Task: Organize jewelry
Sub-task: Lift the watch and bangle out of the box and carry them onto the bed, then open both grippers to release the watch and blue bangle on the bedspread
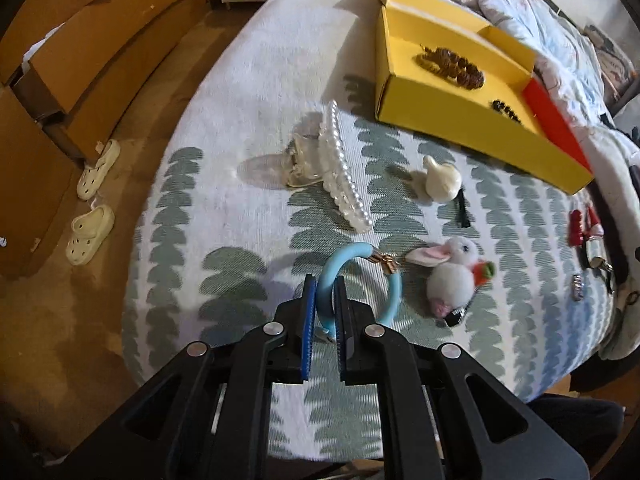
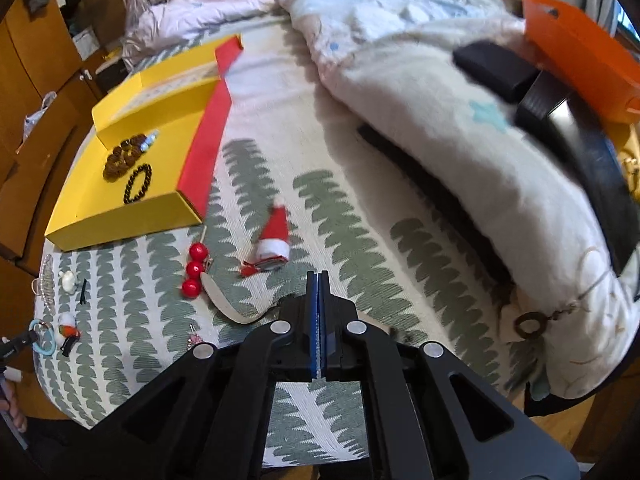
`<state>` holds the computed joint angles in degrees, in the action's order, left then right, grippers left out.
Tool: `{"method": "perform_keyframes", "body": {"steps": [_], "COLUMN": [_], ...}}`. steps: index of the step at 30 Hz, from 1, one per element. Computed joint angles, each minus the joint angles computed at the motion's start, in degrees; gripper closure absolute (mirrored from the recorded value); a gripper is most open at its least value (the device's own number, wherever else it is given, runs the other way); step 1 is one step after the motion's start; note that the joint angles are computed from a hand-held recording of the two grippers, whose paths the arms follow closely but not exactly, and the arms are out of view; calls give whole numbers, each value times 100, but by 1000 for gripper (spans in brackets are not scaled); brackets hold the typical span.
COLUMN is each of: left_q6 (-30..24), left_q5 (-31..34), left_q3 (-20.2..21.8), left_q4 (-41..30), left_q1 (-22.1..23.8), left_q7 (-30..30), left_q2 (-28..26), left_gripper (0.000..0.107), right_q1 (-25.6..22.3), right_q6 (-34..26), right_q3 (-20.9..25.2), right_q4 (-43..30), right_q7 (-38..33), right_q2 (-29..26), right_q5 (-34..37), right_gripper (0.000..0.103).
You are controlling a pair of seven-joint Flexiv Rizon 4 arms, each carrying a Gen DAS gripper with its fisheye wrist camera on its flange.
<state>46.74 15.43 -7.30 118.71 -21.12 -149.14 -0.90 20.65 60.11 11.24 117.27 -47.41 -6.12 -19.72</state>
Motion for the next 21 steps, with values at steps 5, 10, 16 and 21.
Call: {"method": "perform_keyframes", "body": {"steps": [5, 10, 16, 21], "left_q6": [42, -61, 251, 325], "left_q5": [-20, -49, -270, 169], "left_q3": [-15, -19, 70, 10], "left_q4": [-35, -82, 46, -98], "left_q1": [-30, -56, -45, -42], "left_q7": [74, 130, 183, -164], "left_q2": [-56, -164, -149, 72], "left_gripper": [98, 94, 66, 37], "right_q1": [-21, 23, 132, 292], "right_q6": [16, 378, 665, 1134], "right_q3": [17, 23, 58, -25], "right_q4": [-53, 4, -134, -251], "right_q7": [-155, -109, -55, 232], "right_q2": [-76, -58, -166, -355], "right_q5": [236, 187, 185, -163], "right_gripper": [101, 95, 92, 89]}}
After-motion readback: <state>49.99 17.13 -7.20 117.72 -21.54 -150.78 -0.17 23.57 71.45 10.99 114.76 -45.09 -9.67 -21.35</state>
